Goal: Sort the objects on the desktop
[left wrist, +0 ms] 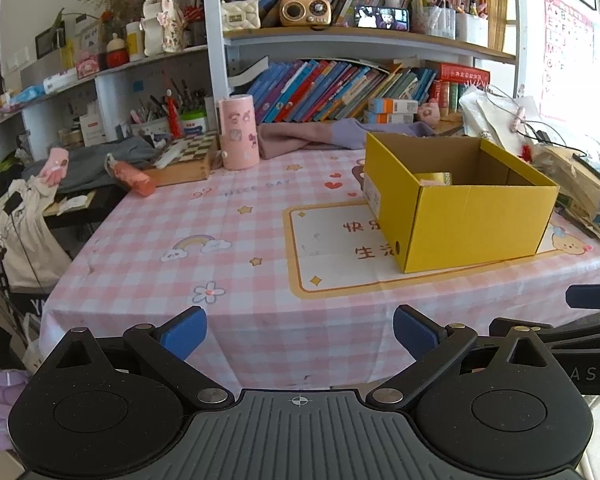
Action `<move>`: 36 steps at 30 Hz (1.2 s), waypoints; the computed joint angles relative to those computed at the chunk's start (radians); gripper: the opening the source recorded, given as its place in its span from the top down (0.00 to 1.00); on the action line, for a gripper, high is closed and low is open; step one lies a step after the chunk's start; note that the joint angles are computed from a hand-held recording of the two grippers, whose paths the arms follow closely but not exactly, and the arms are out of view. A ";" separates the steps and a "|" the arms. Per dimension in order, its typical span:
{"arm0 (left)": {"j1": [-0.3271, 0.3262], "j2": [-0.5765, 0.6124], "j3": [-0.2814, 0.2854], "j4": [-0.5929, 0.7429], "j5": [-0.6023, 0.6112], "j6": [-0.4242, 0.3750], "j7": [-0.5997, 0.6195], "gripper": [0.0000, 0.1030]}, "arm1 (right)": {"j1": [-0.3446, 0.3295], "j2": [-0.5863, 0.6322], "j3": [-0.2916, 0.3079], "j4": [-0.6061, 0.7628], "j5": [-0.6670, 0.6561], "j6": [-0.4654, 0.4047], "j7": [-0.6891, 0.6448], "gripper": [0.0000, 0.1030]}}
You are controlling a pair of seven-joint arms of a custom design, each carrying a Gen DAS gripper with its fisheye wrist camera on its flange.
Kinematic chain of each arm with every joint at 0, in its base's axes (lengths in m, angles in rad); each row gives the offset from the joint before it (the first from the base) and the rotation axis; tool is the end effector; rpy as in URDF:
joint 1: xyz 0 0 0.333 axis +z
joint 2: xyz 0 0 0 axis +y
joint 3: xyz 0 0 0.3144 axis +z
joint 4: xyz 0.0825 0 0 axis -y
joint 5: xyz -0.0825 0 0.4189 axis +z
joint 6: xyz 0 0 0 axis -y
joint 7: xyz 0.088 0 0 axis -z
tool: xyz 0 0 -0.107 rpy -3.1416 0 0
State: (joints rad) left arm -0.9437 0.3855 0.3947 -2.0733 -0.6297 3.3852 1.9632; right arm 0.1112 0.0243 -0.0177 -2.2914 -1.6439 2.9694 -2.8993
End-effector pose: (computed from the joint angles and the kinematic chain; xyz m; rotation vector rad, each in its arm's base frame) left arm 0.5767 -0.2964 0.3400 -1.3604 1.9520 -0.9572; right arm 0.5305 0.1182 0.3366 -1.5962 1.8576 -0.8317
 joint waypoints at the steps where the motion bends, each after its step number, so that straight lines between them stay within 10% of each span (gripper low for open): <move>1: -0.004 -0.001 0.004 -0.001 -0.003 -0.001 0.001 0.02 | 0.000 0.000 0.000 0.001 0.000 0.001 -0.002 0.14; 36: 0.083 -0.009 -0.055 -0.001 0.106 -0.024 -0.100 0.00 | 0.009 0.011 0.002 0.023 0.021 -0.013 -0.041 0.14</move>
